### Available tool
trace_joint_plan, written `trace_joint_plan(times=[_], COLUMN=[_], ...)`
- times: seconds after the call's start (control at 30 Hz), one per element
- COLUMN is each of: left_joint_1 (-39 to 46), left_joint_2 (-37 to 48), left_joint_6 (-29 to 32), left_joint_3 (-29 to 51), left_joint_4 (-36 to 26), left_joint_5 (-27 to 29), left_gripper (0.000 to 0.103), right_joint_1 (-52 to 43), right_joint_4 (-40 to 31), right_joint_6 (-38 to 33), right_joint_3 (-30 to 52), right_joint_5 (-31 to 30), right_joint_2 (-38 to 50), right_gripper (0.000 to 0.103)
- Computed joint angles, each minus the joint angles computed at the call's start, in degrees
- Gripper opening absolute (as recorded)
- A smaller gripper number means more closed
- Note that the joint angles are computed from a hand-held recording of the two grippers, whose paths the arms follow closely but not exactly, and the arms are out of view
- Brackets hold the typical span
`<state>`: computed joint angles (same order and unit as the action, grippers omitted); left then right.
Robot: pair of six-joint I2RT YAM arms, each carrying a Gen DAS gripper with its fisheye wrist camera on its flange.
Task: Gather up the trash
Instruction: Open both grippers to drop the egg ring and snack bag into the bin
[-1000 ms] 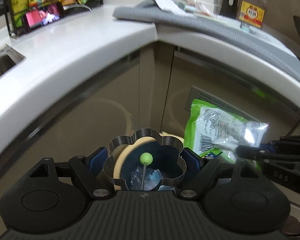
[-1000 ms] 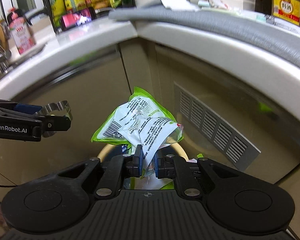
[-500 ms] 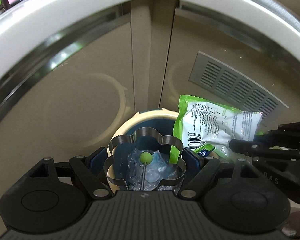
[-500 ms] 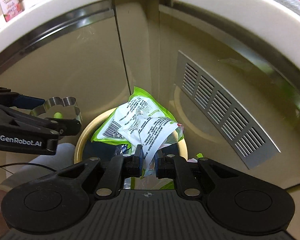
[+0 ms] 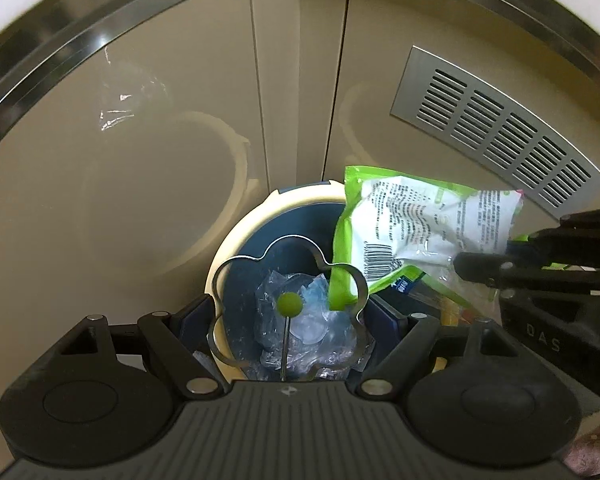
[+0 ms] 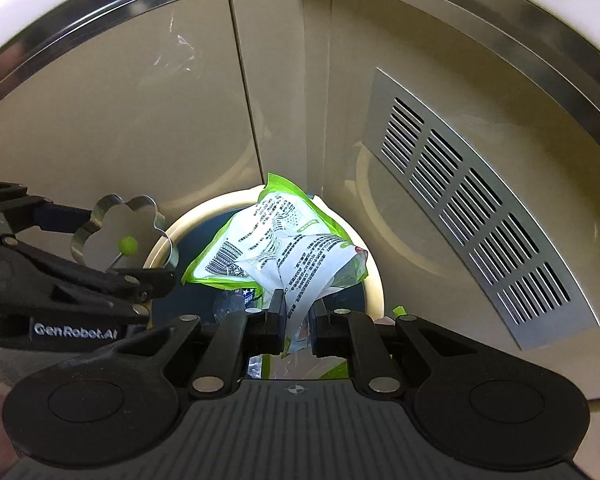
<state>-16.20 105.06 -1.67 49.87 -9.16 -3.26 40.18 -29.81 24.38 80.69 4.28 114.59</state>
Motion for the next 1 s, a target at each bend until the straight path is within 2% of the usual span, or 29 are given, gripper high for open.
trace_joint_plan(times=[0.07,0.13,0.2,0.3,0.5,0.67,0.9,1.0], left_joint_1=[0.21,-0.01,-0.12,0.88,1.23,1.47,1.12,0.67], left_joint_2=[-0.53,-1.04,-1.67,-2.17,-6.18,-13.0,-20.16,-23.38], left_joint_6=[0.54,0.59,0.92,1.33,1.91,1.73,-0.02,-0.19], left_joint_3=[-0.22,-0.42,-1.31,-1.8,-4.43,-8.19,-11.92,-13.02], left_joint_4=[-0.07,0.12,1.38,1.65,1.39,0.69,-0.93,-2.23], left_joint_5=[0.25,-0.86,-2.61,-1.25,-1.29,-1.65,-2.93,-3.74], left_gripper=[0.087,0.096,0.103,0.103,0.103,0.103,0.103,0.103], right_joint_1=[-0.12,-0.25,-0.53,-1.49,-1.95,-0.83,2.0,3.38], right_joint_4=[-0.28,-0.79,-1.2,-0.39,0.96,1.01,0.02,-0.57], right_joint_6=[-0.26,0.07,1.05,2.49,4.38,4.53,3.43,2.58], right_joint_3=[0.96,1.66,1.95,0.9,-1.8,-5.57,-9.11,-10.19], right_joint_5=[-0.01,-0.05,0.71,-0.44,-2.03,-2.87,0.99,2.58], right_joint_2=[0.74,1.06,1.13,0.51,-1.59,-7.12,-14.07,-16.74], right_gripper=[0.016,0.032,0.041,0.056,0.06,0.069,0.081,0.083])
